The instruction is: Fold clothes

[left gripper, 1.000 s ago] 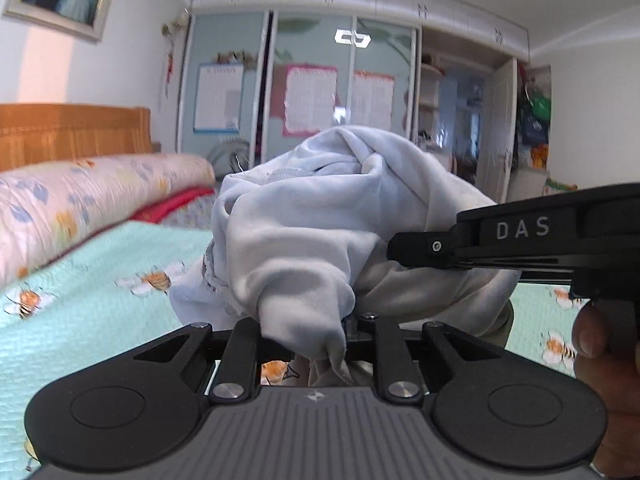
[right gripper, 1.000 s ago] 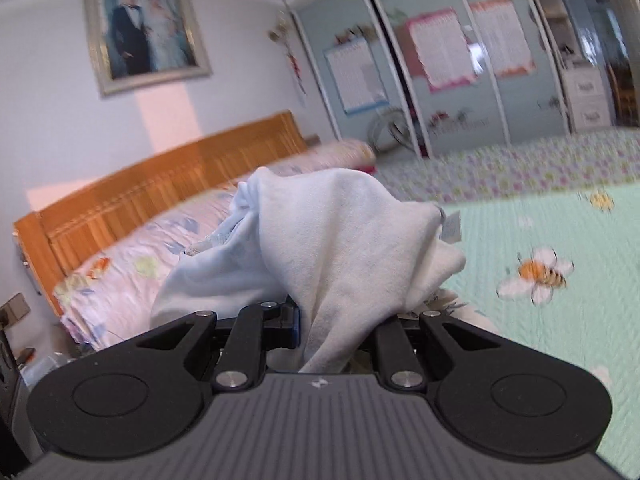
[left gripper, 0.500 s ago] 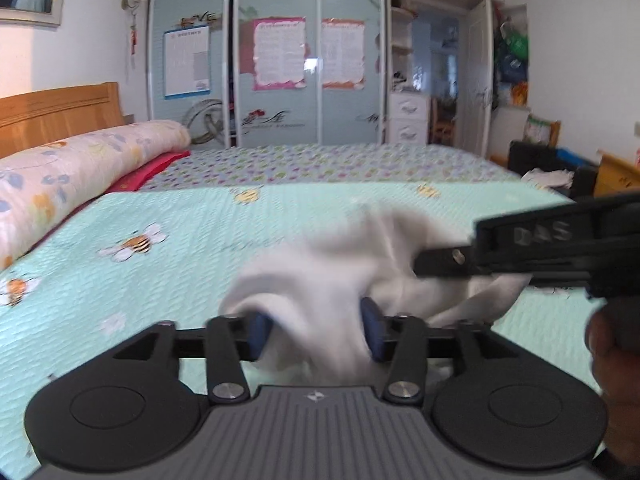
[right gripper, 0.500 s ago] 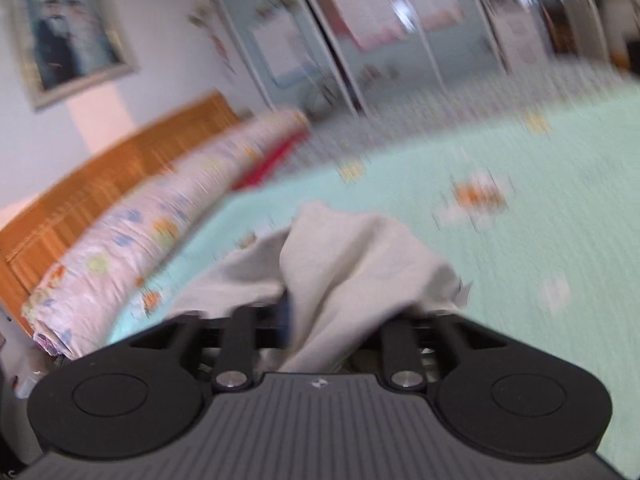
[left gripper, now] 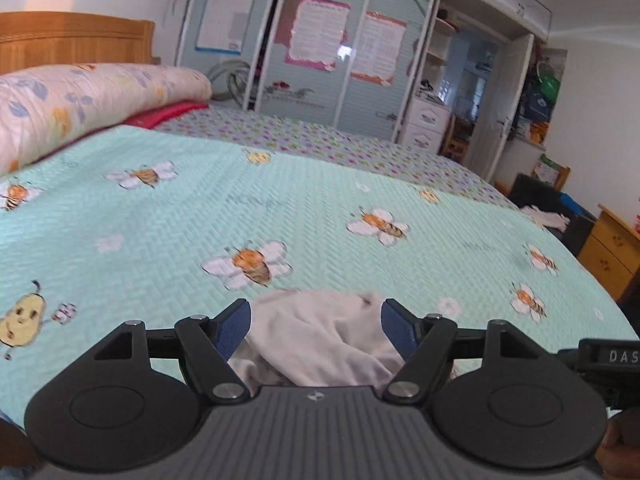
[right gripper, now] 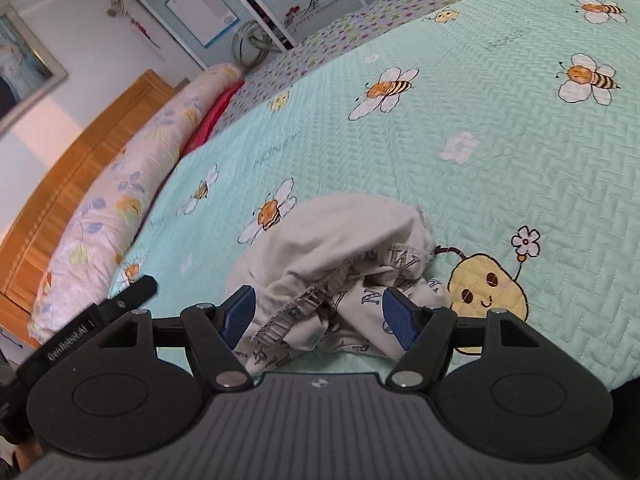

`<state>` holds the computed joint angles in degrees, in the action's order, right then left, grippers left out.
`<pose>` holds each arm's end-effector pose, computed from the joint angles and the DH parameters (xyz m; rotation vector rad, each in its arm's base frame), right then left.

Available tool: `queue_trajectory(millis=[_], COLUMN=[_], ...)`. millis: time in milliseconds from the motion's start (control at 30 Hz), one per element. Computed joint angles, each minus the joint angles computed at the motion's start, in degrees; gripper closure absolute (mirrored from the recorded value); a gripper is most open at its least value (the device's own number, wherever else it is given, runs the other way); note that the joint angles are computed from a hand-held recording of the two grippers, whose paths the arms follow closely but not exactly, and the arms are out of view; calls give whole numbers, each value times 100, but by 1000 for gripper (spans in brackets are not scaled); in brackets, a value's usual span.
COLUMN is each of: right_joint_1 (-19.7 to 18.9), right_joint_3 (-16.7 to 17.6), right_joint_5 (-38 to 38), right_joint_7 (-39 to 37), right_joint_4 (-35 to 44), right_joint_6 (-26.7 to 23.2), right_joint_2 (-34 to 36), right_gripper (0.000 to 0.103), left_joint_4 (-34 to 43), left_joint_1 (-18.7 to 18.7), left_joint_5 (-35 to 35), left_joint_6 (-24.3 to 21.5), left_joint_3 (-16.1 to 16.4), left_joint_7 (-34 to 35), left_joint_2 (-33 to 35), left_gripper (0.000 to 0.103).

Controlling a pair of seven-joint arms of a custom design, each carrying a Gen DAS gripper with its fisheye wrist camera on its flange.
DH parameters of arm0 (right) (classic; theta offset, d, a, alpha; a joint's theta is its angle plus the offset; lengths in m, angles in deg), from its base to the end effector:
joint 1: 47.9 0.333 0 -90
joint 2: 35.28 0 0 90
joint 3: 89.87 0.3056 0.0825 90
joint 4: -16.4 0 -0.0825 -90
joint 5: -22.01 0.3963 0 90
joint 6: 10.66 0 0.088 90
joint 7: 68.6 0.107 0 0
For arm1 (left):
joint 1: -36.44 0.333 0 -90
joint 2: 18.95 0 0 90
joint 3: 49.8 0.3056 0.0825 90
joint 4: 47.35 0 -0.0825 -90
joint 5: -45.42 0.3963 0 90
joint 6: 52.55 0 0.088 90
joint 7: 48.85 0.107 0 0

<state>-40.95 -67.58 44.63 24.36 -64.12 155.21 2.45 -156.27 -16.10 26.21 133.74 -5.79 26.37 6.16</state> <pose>0.7202 0.2860 0.4192 -1.5032 1.6095 -0.0201 0.6610 -0.1318 0.4405 -1.7888 1.3972 -1.0302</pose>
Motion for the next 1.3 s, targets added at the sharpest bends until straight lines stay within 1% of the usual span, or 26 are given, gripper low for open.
queue_trajectory(millis=[100, 133, 167, 233, 300, 433, 500, 533, 633, 667, 733, 767, 800, 833, 867, 900, 933, 967, 1000, 1067, 1100, 1133, 1167, 1233, 1267, 1300], right_joint_1=[-176, -226, -273, -307, -294, -174, -243, -283, -234, -245, -264, -267, -256, -241, -227, -211, -189, -167, -147, -44, 16, 21, -1, -29, -8, 11], right_joint_3=[214, 276, 333, 377, 368, 196, 264, 303, 159, 147, 127, 119, 101, 92, 86, 82, 78, 81, 86, -6, -76, -71, -37, -29, -99, -187], right_joint_5=[121, 170, 222, 379, 511, 633, 809, 907, 997, 1037, 1125, 1165, 1191, 1216, 1239, 1258, 1266, 1251, 1232, 1076, 984, 946, 926, 857, 761, 638], right_joint_7=[-305, -414, -524, -545, -540, -334, -323, -341, -181, -124, 11, 57, 95, 110, 123, 143, 148, 81, 3, -125, -122, -172, -238, -234, -153, -49], right_joint_4=[29, 40, 51, 185, 340, 612, 695, 717, 761, 804, 907, 946, 974, 1014, 1056, 1106, 1159, 1181, 1198, 1157, 1112, 1024, 927, 785, 722, 692], right_joint_6=[-50, -70, -91, -212, -317, -521, -612, -635, -656, -717, -889, -964, -1017, -1040, -1058, -1081, -1092, -1063, -1027, -895, -815, -680, -533, -285, -234, -275], right_joint_2=[117, 156, 196, 342, 494, 726, 816, 849, 893, 942, 1057, 1108, 1143, 1188, 1235, 1278, 1312, 1316, 1317, 1245, 1195, 1141, 1088, 988, 915, 855], right_gripper=[35, 36, 39, 39, 39, 39, 39, 39, 38, 38, 38, 38, 38, 38, 38, 38, 39, 47, 58, 71, 77, 82, 90, 90, 90, 86], left_joint_4=[77, 106, 139, 194, 169, 215, 358, 460, 886, 1032, 1285, 1355, 1365, 1340, 1317, 1285, 1241, 1154, 1025, 700, 539, 404, 308, 198, 144, 85], left_joint_1=[172, 175, 98, -58, -118, -357, -291, -126, 816, 976, 1085, 1166, 1380, 1688, 2006, 2194, 2234, 2274, 2328, 2537, 2629, 2596, 2458, 2170, 2056, 1965], left_joint_5=[179, 281, 396, 658, 976, 1463, 1587, 1659, 1899, 1941, 2032, 2046, 1992, 1882, 1759, 1691, 1720, 1771, 1810, 1860, 1888, 1887, 1852, 1725, 1649, 1559], left_joint_6=[-155, -230, -321, -465, -401, -325, -393, -452, -782, -921, -1195, -1309, -1385, -1425, -1468, -1475, -1477, -1427, -1293, -881, -648, -443, -318, -229, -182, -120], left_joint_3=[-257, -276, -199, -46, -14, 221, 155, -26, -1079, -1249, -1339, -1425, -1678, -2043, -2414, -2629, -2661, -2696, -2758, -2992, -3086, -3035, -2864, -2506, -2371, -2274], left_joint_7=[71, 44, -2, -64, 3, 180, 323, 422, 782, 778, 615, 535, 536, 598, 669, 652, 560, 503, 459, 449, 421, 352, 275, 184, 156, 142], left_joint_2=[96, 148, 224, 359, 399, 618, 741, 765, 808, 919, 1183, 1258, 1233, 1155, 1089, 1038, 976, 876, 758, 478, 353, 267, 214, 177, 170, 168], left_gripper=[28, 28, 28, 28, 28, 28, 28, 28, 28, 28, 29, 32, 39, 46, 57, 60, 66, 81, 84, 83, 79, 77, 75, 75, 75, 74])
